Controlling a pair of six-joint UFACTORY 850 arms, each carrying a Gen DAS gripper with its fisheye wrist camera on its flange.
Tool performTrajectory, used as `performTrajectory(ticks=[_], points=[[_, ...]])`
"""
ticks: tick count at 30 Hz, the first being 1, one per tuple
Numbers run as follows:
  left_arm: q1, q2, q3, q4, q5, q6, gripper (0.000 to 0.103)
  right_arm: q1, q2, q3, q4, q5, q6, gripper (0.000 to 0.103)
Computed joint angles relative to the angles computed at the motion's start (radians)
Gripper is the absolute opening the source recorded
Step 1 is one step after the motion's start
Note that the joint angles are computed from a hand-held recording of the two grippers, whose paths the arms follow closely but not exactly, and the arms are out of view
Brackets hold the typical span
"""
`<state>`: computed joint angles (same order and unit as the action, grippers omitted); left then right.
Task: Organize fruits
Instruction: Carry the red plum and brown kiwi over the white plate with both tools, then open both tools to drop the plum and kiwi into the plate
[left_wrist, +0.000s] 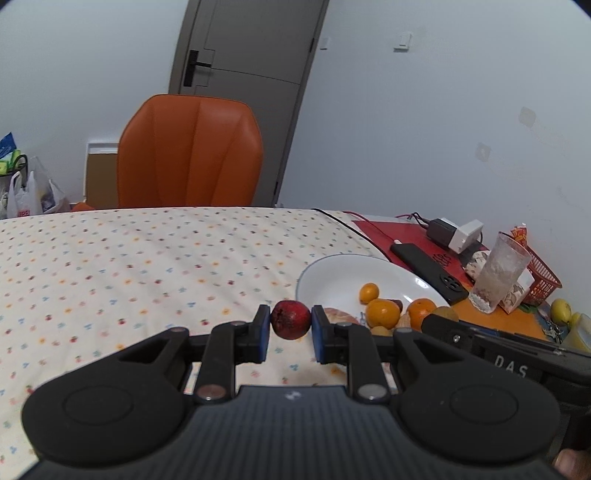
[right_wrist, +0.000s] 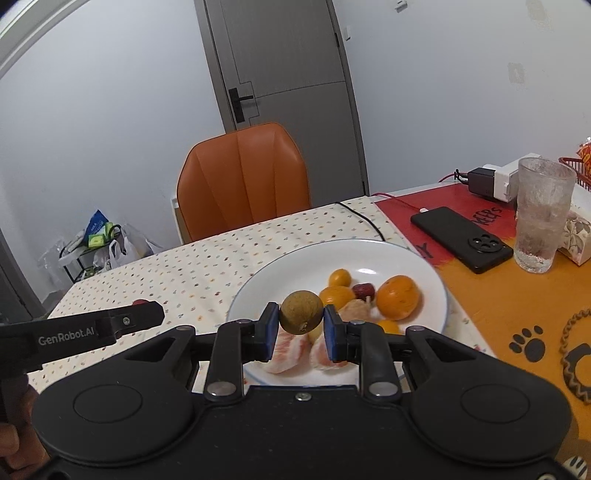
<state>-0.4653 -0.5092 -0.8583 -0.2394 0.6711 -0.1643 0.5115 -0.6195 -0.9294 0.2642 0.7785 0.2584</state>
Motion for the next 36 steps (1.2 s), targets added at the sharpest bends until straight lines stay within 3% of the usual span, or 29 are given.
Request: performTrajectory(ticks=[11, 36], points=[[-0.013, -0.085, -0.131, 0.026, -0.073, 0.019, 0.021, -0.078, -0.028, -0.011, -0.152, 0.024, 0.098, 0.024], [-0.027, -0.245, -0.371, -0.010, -0.180, 0.098, 0.024, -0.172, -0.119, -0.174, -0.298, -0.058, 0.169, 0.024]])
